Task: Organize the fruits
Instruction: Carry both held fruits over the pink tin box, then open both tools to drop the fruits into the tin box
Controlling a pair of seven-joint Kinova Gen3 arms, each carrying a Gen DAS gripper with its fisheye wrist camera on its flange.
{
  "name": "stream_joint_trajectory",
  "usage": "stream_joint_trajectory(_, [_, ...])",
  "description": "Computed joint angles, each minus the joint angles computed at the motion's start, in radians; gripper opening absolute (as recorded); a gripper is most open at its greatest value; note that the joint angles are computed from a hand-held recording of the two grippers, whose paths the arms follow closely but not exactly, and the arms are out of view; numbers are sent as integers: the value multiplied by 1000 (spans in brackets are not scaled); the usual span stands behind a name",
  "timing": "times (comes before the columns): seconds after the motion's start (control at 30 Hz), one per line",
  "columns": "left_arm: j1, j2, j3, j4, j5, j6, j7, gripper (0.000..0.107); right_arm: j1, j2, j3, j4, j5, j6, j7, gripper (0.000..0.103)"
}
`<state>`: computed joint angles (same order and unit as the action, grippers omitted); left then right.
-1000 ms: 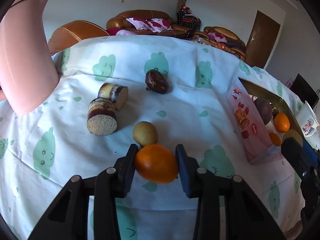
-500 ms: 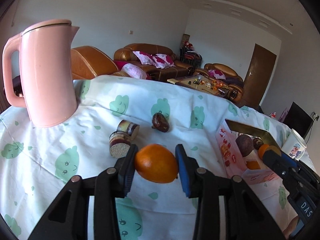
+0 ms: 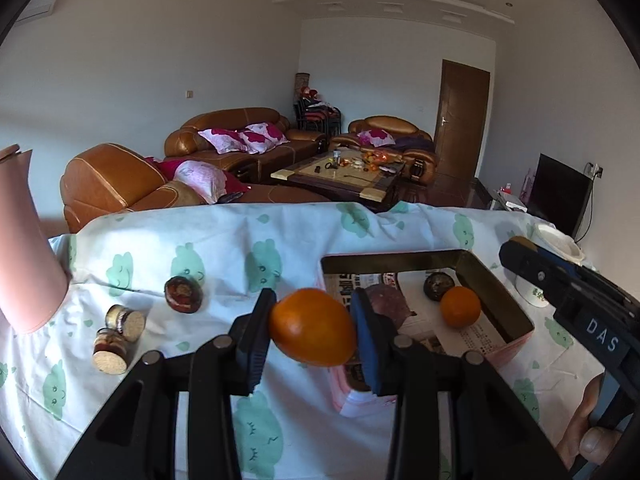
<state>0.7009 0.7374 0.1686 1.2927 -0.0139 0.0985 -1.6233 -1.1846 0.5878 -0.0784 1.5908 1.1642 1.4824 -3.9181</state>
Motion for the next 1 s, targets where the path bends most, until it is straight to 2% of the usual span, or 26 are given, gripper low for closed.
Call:
stream_joint_trajectory(0.07, [26, 18, -12, -35, -6, 28, -2, 40, 7, -20, -2, 37, -17, -1, -27, 27])
stream_joint_trajectory(0.27, [64, 74, 11, -141, -23, 113, -33, 40, 54, -68, -31, 116, -45, -50, -79, 27])
stream_joint_trajectory(0.3, [78, 82, 3, -155, -28, 123, -37, 40, 63, -71, -36, 122, -46, -65, -77, 27])
stream_joint_trajectory(0.43, [179, 104, -105, -206, -53, 159, 16, 40, 96, -75, -46, 126, -61, -121, -52, 27])
stream_joint_trajectory(0.63, [232, 143, -168, -279, -98, 242, 100, 40, 125, -99, -45, 157, -96, -216, -79, 27])
stream_joint_trajectory(0.7, [226, 155, -160, -305, -111, 281, 116, 40, 128, -88, -44, 139, -111, -215, -46, 27])
stream_joint_trajectory(0.8, [213, 153, -143, -302, -119, 283, 133, 40, 130, -88, -37, 143, -113, -243, -41, 27])
stream_joint_trajectory(1.0, [229, 145, -166, -286, -147, 276, 181, 44, 129, -104, -31, 174, -94, -292, -79, 27])
